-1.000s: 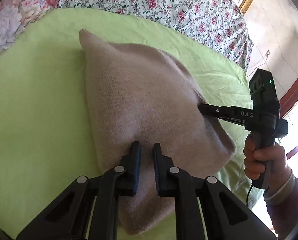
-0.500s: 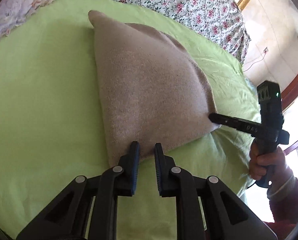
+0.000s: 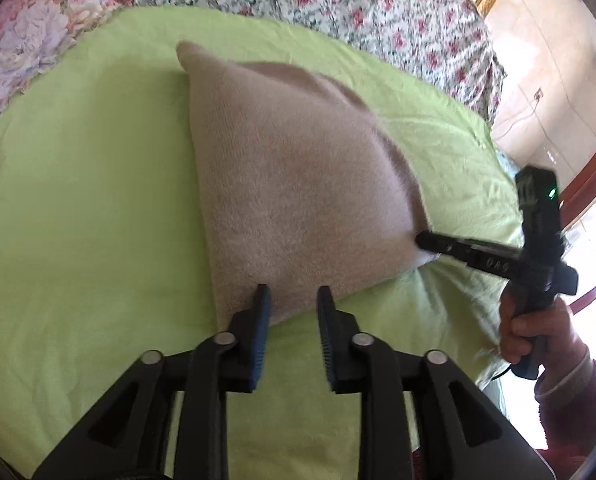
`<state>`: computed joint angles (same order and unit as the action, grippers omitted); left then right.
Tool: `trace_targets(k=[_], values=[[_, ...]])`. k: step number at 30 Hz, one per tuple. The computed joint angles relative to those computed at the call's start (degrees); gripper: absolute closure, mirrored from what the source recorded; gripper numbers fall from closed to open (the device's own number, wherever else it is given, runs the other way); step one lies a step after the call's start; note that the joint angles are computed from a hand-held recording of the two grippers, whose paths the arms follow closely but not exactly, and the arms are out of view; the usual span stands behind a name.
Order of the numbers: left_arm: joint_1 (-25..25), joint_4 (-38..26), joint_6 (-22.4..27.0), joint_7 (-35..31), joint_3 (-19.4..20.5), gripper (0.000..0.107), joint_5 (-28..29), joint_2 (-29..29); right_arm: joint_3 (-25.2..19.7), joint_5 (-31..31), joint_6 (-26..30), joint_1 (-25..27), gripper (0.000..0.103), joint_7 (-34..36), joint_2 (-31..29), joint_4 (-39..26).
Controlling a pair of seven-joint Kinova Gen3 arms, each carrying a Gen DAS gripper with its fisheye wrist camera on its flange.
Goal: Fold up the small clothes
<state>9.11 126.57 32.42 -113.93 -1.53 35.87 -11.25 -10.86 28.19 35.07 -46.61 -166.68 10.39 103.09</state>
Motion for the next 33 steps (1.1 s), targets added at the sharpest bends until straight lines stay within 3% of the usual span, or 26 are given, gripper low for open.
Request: trace_targets(k=[2, 7, 10, 11, 12, 14, 17, 22, 23, 24, 27, 31, 33], values=[[-1.0, -0.5, 0.3, 2.2, 0.3, 0.06, -1.9, -1.2, -0.1, 0.1, -0.1, -0.3, 0.095, -0.7, -0.2, 0.3], [-2.7, -2.2, 0.7, 6.8, 0.0, 0.057, -5.4, -0.8, -0.5, -1.4, 2.4, -0.5, 0.095, -0.5, -0.7, -1.1], [-3.8, -3.4, 0.1, 10.6, 1.4, 0.055, -9.0, 0.3, -0.3, 2.3, 3.4, -1.0, 0.093, -4.1, -2.9, -1.6], [-3.8, -3.7, -0.1, 11.4, 1.5, 0.054, -9.5, 0.6, -0.3, 3.9, 3.8, -1.0, 0.088, -5.7, -3.2, -1.8], [-3.5, -4.1, -0.5, 11.9, 1.5, 0.054, -9.3, 1.2, -0.6, 5.5, 3.2, 0.1, 0.069, -7.7, -3.8, -1.8], [-3.2, -4.5, -0.9, 12.5, 1.6, 0.054, -9.4, 2.1, 1.5, 7.7, 1.1, 0.0, 0.042, -10.1, -4.0, -1.8], [-3.3, -5.1, -2.2, 15.9, 3.1, 0.054, -11.8, 3.0, 0.4, 5.7, -1.5, 4.1, 0.042, -8.1, -1.7, -3.9], [-3.1, -5.7, -2.5, 22.7, 5.0, 0.054, -17.3, 5.3, -4.7, -5.9, -12.2, 16.3, 0.046, 1.4, 3.7, -4.6], [-2.9, -5.7, -2.5, 22.9, 5.0, 0.054, -17.4, 5.6, -6.3, -8.2, -14.1, 18.5, 0.052, 3.2, 4.8, -4.5], [-2.7, -5.8, -2.3, 22.7, 4.8, 0.054, -17.2, 6.3, -7.1, -10.6, -15.2, 19.7, 0.078, 4.4, 6.2, -5.0], [-2.4, -6.0, -2.1, 22.9, 5.1, 0.053, -17.6, 7.4, -3.5, -12.0, -12.7, 16.8, 0.092, 8.0, 5.3, -6.2], [-1.9, -6.3, -2.2, 23.1, 5.5, 0.053, -17.8, 8.5, 5.9, -7.0, -3.3, 6.2, 0.094, 8.1, 7.8, -10.4], [-1.7, -6.6, -2.0, 23.1, 5.7, 0.053, -17.7, 9.0, 7.9, -6.4, -1.1, 3.9, 0.094, 7.2, 8.3, -11.3]])
